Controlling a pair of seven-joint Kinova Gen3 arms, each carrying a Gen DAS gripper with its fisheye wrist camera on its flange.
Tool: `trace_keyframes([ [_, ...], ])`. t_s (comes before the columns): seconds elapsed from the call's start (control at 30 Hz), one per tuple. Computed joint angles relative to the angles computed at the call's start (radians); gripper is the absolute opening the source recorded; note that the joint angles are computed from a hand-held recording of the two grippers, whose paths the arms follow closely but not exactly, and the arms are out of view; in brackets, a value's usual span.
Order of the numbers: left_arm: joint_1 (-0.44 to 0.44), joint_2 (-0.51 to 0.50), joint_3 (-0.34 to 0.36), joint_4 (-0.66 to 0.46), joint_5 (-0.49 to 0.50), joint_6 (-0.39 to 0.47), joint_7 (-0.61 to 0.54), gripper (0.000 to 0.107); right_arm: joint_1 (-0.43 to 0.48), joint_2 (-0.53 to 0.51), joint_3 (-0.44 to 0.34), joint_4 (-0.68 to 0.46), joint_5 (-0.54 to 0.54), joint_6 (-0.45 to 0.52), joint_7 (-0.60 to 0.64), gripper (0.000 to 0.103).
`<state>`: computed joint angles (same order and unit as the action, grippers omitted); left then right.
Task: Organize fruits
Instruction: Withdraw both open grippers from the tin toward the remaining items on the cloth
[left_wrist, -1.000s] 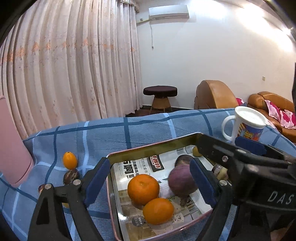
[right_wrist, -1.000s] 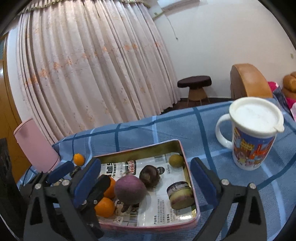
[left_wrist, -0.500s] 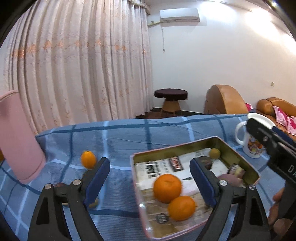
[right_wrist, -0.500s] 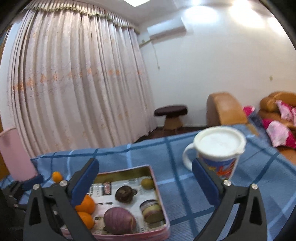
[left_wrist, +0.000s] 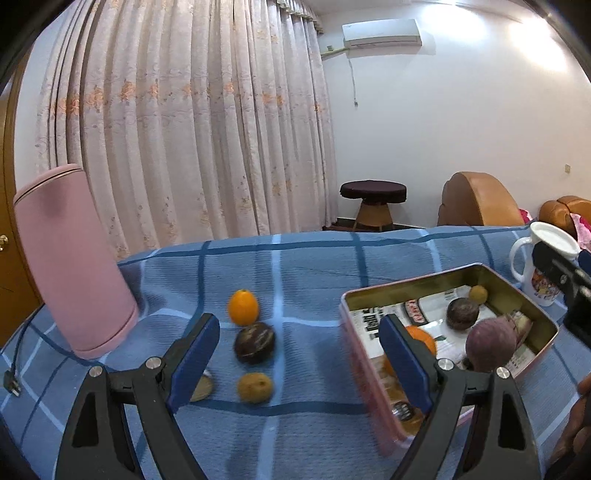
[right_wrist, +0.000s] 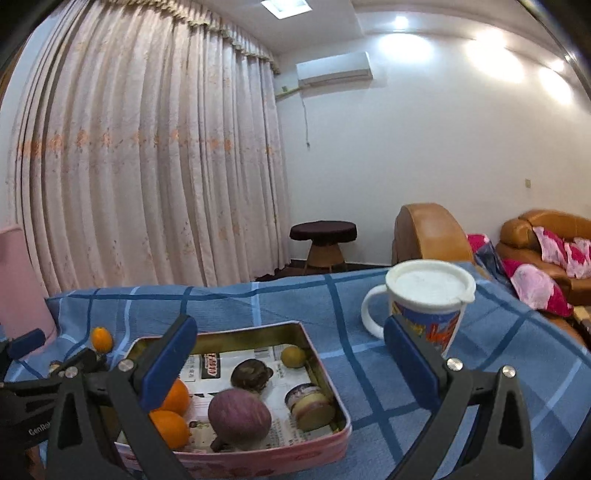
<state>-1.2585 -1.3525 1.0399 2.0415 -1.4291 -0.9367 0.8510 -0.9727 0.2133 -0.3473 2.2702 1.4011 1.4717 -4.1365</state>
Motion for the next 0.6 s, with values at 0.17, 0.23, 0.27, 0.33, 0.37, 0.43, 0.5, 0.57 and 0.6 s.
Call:
trace_keyframes([
  [0.17, 0.004, 0.018, 0.003, 0.037, 0.016, 0.012, -0.040, 0.089, -0.033, 0.023, -0.008, -0.025, -0.029, 0.043, -0.004, 0.103],
  [0.23, 0.006, 0.031, 0.011, 0.045, 0.011, 0.022, -0.056, 0.089, -0.043, 0.030, -0.008, -0.038, -0.029, 0.044, -0.006, 0.103],
  [0.27, 0.009, 0.036, 0.014, 0.046, 0.007, 0.029, -0.061, 0.089, -0.044, 0.034, -0.005, -0.047, -0.028, 0.041, -0.002, 0.103],
  [0.33, 0.012, 0.046, 0.018, 0.059, 0.009, 0.042, -0.081, 0.089, -0.051, 0.043, -0.003, -0.061, -0.030, 0.042, 0.005, 0.103],
  [0.37, 0.014, 0.054, 0.022, 0.065, 0.011, 0.049, -0.092, 0.089, -0.056, 0.050, -0.001, -0.072, -0.031, 0.044, 0.009, 0.103],
  [0.43, 0.014, 0.076, 0.033, 0.076, 0.015, 0.062, -0.116, 0.089, -0.066, 0.061, 0.003, -0.091, -0.028, 0.045, 0.011, 0.103],
  [0.5, 0.012, 0.099, 0.045, 0.083, 0.010, 0.078, -0.133, 0.089, -0.071, 0.066, 0.007, -0.102, -0.024, 0.034, 0.010, 0.103],
  [0.57, 0.011, 0.119, 0.056, 0.092, 0.012, 0.092, -0.161, 0.089, -0.075, 0.073, 0.010, -0.118, -0.019, 0.024, 0.010, 0.103],
  [0.6, 0.008, 0.131, 0.061, 0.099, 0.014, 0.100, -0.179, 0.089, -0.079, 0.079, 0.013, -0.126, -0.016, 0.024, 0.010, 0.103],
])
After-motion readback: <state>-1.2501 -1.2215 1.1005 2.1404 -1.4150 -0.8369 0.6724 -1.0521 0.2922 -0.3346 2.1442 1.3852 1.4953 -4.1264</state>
